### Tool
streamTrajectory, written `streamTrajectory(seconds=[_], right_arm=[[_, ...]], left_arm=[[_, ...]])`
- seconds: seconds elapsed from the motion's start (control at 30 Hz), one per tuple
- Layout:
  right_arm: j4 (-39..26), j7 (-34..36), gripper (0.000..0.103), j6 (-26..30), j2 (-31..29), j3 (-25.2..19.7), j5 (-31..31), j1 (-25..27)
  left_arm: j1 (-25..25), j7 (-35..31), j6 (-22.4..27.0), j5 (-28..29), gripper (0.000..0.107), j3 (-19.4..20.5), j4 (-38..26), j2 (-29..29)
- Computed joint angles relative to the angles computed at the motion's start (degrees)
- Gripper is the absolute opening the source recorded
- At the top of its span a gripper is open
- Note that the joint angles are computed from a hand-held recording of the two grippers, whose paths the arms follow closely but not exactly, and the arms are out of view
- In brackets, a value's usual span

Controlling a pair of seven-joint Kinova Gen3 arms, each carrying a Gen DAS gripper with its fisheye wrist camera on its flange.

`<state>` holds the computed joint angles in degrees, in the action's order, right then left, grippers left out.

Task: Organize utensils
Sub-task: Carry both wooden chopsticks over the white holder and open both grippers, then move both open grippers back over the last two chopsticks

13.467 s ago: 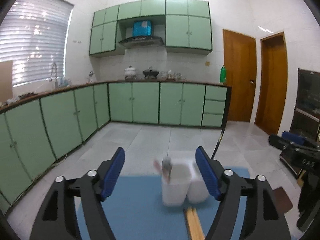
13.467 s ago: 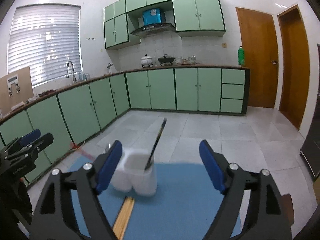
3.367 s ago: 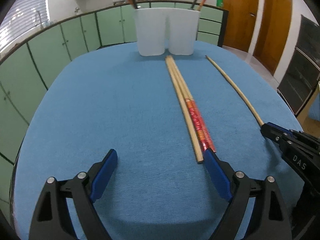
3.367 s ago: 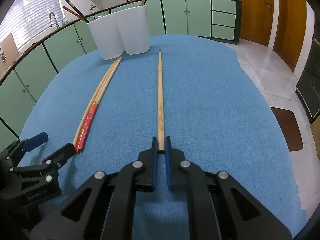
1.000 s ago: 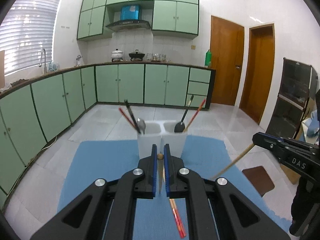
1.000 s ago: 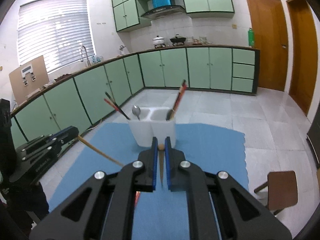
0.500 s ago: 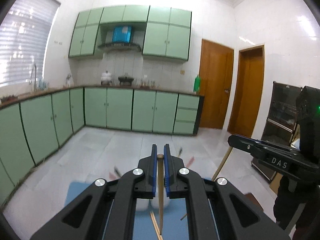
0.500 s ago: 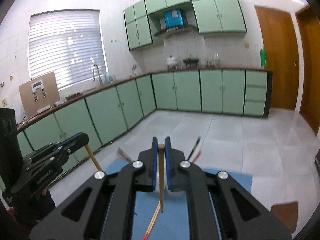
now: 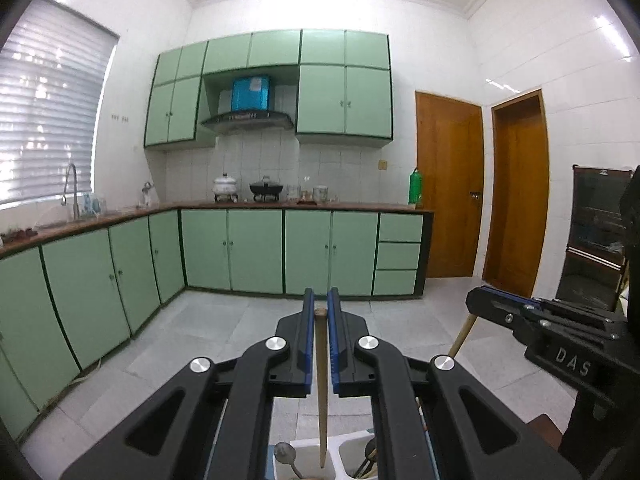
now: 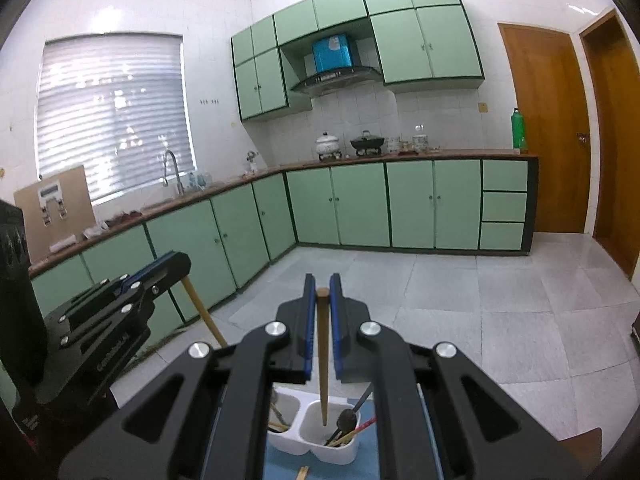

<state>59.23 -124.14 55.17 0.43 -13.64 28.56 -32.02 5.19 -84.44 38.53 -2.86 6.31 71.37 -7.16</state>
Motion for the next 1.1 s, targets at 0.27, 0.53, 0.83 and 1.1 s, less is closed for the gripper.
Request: streamTrajectory(seconds=[0.27, 0.53, 0.83, 1.1], right_arm=[[5.56, -0.56, 0.006, -0.67, 1.94, 1.12, -0.43, -0.84], [10.81, -5.34, 0.023, 0.17, 0.03, 0.79, -0.33, -1.11], [20.95, -15.37, 0.065, 1.12, -9.27, -5.31, 5.48, 2.49], [34.07, -24.42, 0.093, 1.73, -19.60, -15.78, 6.14, 8.67]], left_arm=[[-0.06, -1.55, 1.90, 1.88, 0.007, -1.44, 3.38, 2.98], [-0.52, -3.32, 3.10, 4.29, 0.022, -2.61, 6.16, 1.18], [-2.51, -0.72, 1.65, 1.68, 0.061, -1.07, 14.86, -9.67], [-5.05, 2.01, 2.23, 0.95, 0.086, 0.87, 29.20, -22.78]])
